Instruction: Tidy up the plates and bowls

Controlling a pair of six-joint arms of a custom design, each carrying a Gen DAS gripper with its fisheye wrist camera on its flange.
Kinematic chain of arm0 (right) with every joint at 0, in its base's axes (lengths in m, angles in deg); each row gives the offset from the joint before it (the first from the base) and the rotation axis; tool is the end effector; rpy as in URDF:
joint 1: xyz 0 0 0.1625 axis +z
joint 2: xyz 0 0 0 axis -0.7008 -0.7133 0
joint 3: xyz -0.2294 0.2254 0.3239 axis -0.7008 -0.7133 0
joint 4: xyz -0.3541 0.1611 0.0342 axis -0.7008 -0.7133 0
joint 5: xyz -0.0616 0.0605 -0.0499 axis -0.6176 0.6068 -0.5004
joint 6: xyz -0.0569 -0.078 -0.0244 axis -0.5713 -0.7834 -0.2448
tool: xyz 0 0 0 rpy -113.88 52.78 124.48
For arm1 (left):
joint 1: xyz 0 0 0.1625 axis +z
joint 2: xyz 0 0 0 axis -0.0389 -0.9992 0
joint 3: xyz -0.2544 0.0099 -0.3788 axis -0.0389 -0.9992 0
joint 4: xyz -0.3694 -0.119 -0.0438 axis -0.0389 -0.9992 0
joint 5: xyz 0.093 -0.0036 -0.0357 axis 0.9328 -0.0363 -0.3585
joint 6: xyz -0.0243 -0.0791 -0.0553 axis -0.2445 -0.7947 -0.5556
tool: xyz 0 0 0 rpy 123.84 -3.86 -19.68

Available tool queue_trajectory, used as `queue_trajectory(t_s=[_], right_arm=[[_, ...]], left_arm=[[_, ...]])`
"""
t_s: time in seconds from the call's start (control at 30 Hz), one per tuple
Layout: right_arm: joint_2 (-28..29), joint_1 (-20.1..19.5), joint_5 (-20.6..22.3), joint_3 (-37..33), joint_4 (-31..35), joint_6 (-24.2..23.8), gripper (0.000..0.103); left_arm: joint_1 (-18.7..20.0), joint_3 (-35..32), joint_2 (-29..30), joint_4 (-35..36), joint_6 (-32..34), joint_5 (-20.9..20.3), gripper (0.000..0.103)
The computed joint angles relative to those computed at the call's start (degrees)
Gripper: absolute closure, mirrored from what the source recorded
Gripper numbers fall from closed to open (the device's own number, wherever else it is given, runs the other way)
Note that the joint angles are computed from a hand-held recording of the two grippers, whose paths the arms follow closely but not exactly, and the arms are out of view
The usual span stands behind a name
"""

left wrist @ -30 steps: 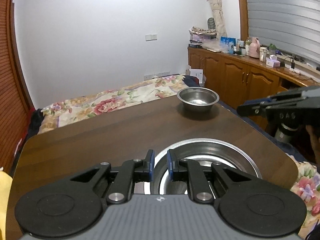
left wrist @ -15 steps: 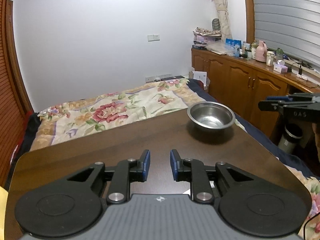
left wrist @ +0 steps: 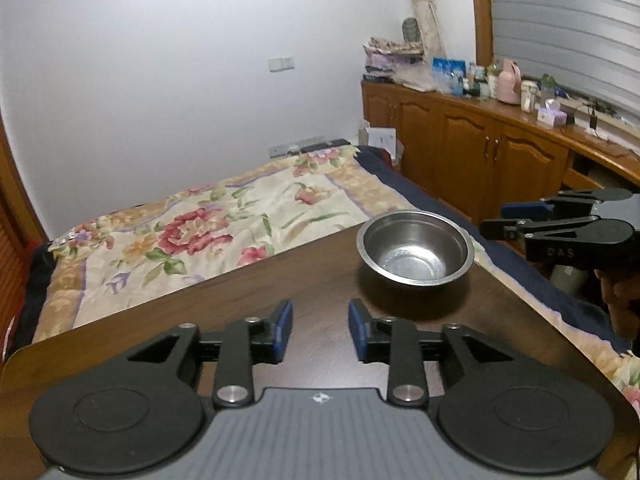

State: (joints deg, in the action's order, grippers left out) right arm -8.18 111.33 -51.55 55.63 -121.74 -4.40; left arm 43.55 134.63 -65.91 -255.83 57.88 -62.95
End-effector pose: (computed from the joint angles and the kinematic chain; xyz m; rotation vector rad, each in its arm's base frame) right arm -0.1108 -0.6927 0.2862 1.2345 -2.3150 1.0998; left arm -0.3414 -0.5962 -0.1073 0.5370 2.0686 -1.0375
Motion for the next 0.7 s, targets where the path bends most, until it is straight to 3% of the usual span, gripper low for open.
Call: queue_trajectory(t_s=[0.1,0.4,0.7], right_arm=[[1.11,0.33,-0.45,-1.76,0.66,0.22,0.058],[4.37,1.17,-2.73,-6.94,2.48,2.07,0.058],[6.05,1.26,-4.77,-9.81,5.49,3.67,0.058]], left_arm=[[1.08,-3.20,1.02,1.11,2.80,-1.33,0.063],[4.34,-12.26,3.55,6.24,6.43,-5.48,0.062],[6.81,-18.02,5.09,12.30,4.88,-8.78,0.062]])
